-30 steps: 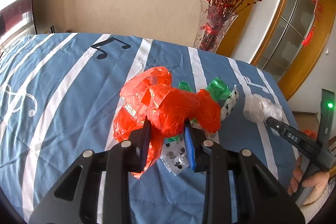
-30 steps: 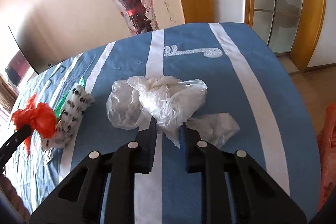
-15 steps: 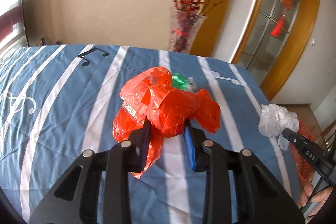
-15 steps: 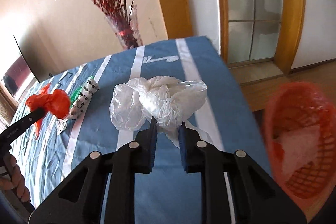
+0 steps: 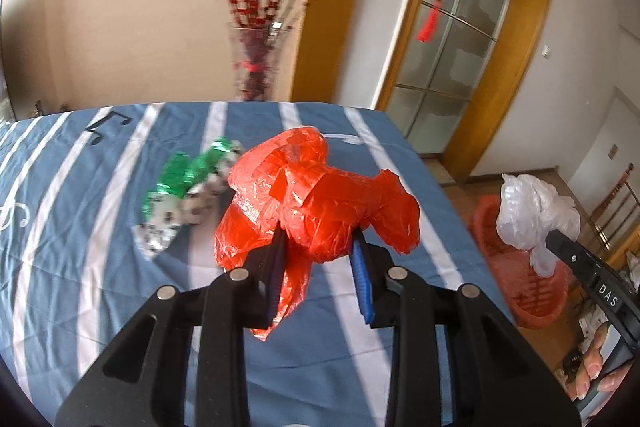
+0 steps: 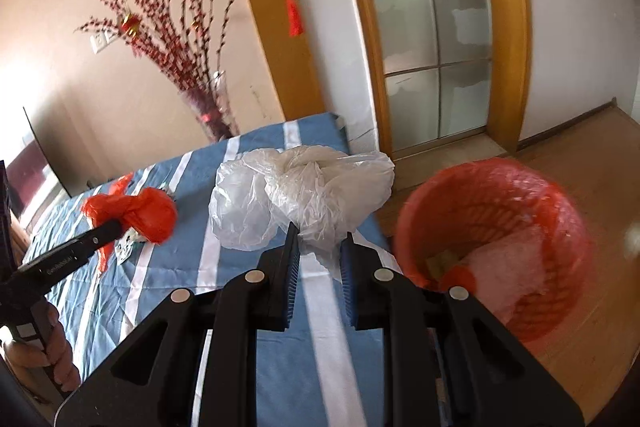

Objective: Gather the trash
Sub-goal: 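Carry the red and white bags over the red basket with both tools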

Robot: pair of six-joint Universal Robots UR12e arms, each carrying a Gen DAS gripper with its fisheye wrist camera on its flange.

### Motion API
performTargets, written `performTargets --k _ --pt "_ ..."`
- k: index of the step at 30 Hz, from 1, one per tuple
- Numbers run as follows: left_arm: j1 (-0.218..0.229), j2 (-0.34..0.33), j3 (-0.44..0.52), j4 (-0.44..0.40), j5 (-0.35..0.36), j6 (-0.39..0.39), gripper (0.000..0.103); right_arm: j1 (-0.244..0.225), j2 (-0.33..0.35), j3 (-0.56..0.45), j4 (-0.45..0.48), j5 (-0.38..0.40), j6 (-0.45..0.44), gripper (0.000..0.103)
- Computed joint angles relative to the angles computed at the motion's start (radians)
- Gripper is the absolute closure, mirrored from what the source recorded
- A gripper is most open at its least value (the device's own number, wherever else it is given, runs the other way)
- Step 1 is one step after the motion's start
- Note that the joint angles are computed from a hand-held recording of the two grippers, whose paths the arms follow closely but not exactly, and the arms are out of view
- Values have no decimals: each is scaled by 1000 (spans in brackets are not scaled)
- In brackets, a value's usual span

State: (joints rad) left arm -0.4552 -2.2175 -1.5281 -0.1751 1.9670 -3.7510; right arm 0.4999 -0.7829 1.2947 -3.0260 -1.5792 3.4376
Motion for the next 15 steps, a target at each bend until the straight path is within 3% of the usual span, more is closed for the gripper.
performTargets --k 15 --pt "-46 -111 188 -59 -139 65 72 -50 -65 150 -125 -97 107 83"
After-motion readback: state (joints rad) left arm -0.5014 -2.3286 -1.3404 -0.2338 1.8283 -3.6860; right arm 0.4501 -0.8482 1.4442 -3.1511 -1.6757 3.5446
